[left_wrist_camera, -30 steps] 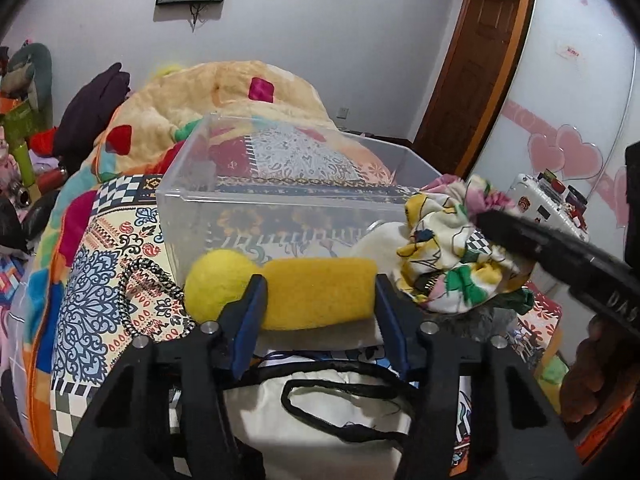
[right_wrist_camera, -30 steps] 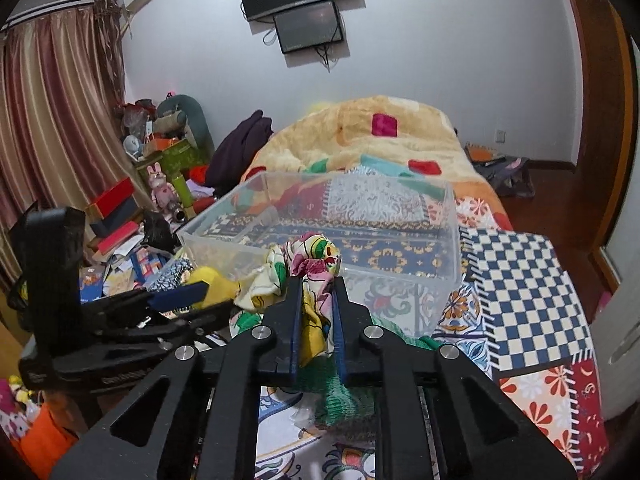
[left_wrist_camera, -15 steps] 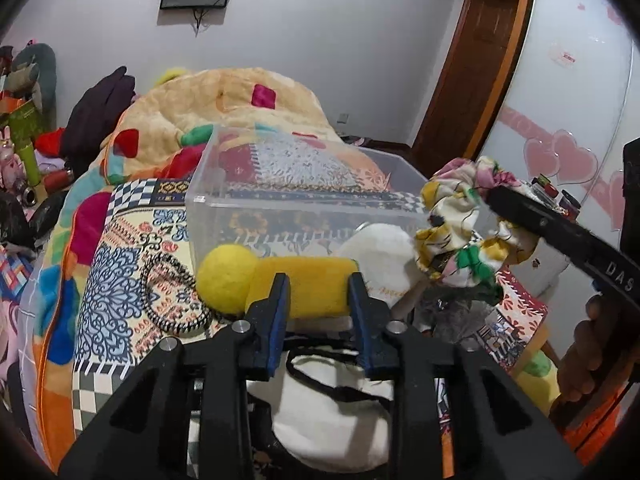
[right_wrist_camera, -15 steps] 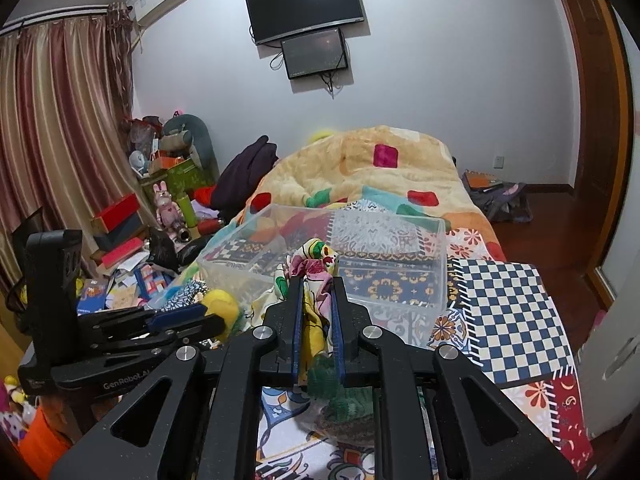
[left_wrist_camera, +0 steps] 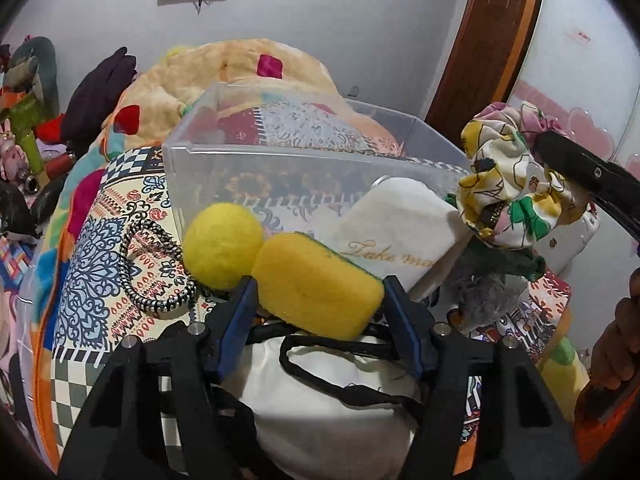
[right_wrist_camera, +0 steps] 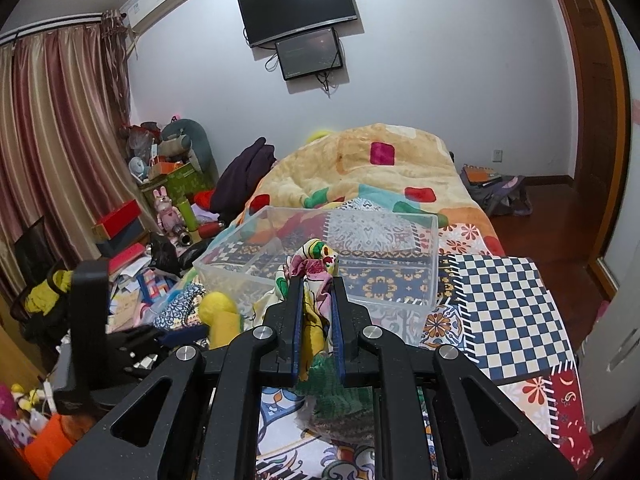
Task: Organize soft objects
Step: 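Drop the yellow sponge into the clear box with the left gripper while the right gripper drops the scrunchie in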
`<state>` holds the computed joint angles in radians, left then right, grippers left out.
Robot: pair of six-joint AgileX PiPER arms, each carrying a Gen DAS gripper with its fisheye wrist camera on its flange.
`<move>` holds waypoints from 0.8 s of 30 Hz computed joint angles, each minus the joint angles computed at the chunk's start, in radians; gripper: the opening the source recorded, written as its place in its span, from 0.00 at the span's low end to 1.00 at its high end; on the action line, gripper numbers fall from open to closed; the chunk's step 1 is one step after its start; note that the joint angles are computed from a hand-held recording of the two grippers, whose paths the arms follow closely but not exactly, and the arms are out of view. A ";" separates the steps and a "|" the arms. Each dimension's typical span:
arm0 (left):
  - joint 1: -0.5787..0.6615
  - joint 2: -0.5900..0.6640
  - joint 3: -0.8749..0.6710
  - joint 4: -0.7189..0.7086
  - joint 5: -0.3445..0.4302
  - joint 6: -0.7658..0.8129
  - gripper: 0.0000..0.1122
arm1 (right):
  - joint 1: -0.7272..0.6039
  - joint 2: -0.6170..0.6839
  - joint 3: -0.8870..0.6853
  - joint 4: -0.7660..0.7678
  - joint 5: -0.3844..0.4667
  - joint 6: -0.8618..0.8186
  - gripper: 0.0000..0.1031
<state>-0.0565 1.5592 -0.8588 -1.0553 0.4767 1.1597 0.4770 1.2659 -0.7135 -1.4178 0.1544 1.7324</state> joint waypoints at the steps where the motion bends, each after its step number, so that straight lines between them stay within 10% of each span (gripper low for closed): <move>1: 0.002 -0.011 0.008 -0.014 -0.001 0.019 0.52 | 0.004 -0.002 -0.002 0.017 0.003 -0.016 0.11; 17: 0.033 -0.154 -0.066 -0.096 -0.018 0.048 0.52 | -0.037 0.034 -0.116 -0.031 0.055 0.005 0.11; 24: -0.041 -0.013 -0.229 0.189 -0.093 -0.218 0.52 | -0.077 0.168 -0.204 0.115 0.076 -0.117 0.11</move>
